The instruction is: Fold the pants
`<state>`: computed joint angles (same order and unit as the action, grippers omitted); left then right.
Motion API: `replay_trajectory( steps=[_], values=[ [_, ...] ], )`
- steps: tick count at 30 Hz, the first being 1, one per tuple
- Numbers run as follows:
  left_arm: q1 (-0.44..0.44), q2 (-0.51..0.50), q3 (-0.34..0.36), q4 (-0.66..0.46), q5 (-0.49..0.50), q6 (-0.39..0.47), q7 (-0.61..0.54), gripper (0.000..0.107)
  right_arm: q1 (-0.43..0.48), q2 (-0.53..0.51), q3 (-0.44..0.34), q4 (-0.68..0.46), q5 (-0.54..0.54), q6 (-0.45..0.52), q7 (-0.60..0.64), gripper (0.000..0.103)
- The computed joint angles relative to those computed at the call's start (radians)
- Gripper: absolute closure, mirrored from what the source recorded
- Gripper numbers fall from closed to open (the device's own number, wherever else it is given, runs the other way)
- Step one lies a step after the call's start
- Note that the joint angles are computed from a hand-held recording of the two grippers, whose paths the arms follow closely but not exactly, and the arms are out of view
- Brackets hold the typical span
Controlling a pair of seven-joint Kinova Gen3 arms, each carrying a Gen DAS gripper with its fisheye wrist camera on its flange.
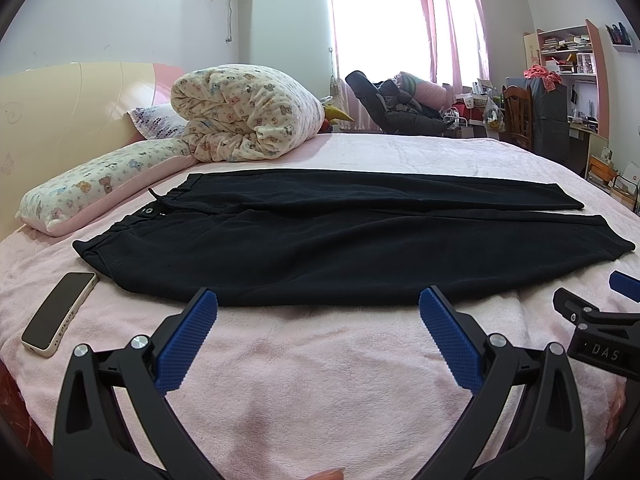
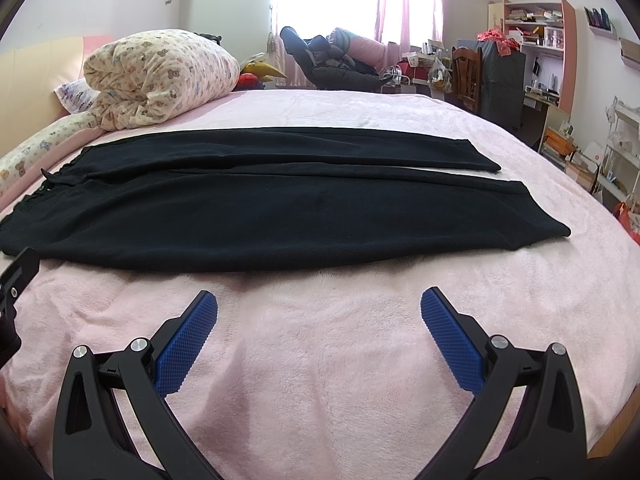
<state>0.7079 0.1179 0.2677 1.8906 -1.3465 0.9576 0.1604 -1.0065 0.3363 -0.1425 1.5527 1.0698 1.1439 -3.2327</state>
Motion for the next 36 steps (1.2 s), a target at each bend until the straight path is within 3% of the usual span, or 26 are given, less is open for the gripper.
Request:
replay_trajectory(
  steps=[3, 6, 10, 13, 15, 19, 22, 25, 27, 29, 30, 33, 36],
  values=[
    [-0.002, -0.008, -0.005, -0.015, 0.03, -0.01, -0.052, 0.006, 0.043, -0.027, -0.029, 0.02, -0.019, -0.026, 0.009, 0.001],
    [-0.025, -0.03, -0.005, -0.038, 0.052, -0.032, -0.122, 0.006, 0.152, -0.054, -0.135, 0.005, -0.052, -0.032, 0.082, 0.001],
    [-0.083, -0.061, -0.014, -0.082, 0.128, -0.118, -0.232, 0.006, 0.335, -0.137, -0.203, -0.008, -0.213, -0.168, 0.232, 0.001],
    [-0.114, -0.043, -0.023, -0.152, 0.191, -0.132, -0.325, 0.006, 0.474, -0.174, -0.224, -0.01, -0.335, -0.273, 0.297, 0.001],
    [-0.121, -0.03, -0.035, -0.179, 0.185, -0.14, -0.336, 0.006, 0.567, -0.179, -0.229, -0.028, -0.417, -0.329, 0.351, 0.001],
    [-0.117, 0.001, -0.059, -0.209, 0.143, -0.143, -0.307, 0.006, 0.751, -0.152, -0.268, -0.118, -0.579, -0.351, 0.512, 0.001],
    [-0.135, 0.016, -0.085, -0.218, 0.169, -0.207, -0.293, 0.006, 0.887, -0.113, -0.287, -0.187, -0.701, -0.384, 0.628, 0.001],
    [-0.143, 0.016, -0.108, -0.174, 0.125, -0.288, -0.215, 0.006, 0.959, -0.07, -0.245, -0.228, -0.823, -0.443, 0.706, 0.001],
    [-0.12, 0.03, -0.133, -0.16, 0.087, -0.296, -0.178, 0.006, 1.014, -0.03, -0.235, -0.257, -0.903, -0.477, 0.765, 0.005],
    [-0.135, 0.043, -0.12, -0.166, 0.094, -0.298, -0.199, 0.006, 1.054, 0.021, -0.225, -0.312, -0.976, -0.469, 0.822, 0.023],
    [-0.134, 0.045, -0.124, -0.163, 0.09, -0.307, -0.201, 0.006, 1.06, 0.048, -0.204, -0.337, -1.003, -0.471, 0.832, 0.025],
    [-0.125, 0.043, -0.133, -0.144, 0.049, -0.325, -0.178, 0.006, 1.026, 0.1, -0.103, -0.384, -1.038, -0.486, 0.802, 0.033],
    [-0.13, 0.045, -0.131, -0.138, 0.043, -0.346, -0.186, 0.006, 0.954, 0.168, 0.017, -0.487, -1.022, -0.427, 0.804, 0.035]
  ],
)
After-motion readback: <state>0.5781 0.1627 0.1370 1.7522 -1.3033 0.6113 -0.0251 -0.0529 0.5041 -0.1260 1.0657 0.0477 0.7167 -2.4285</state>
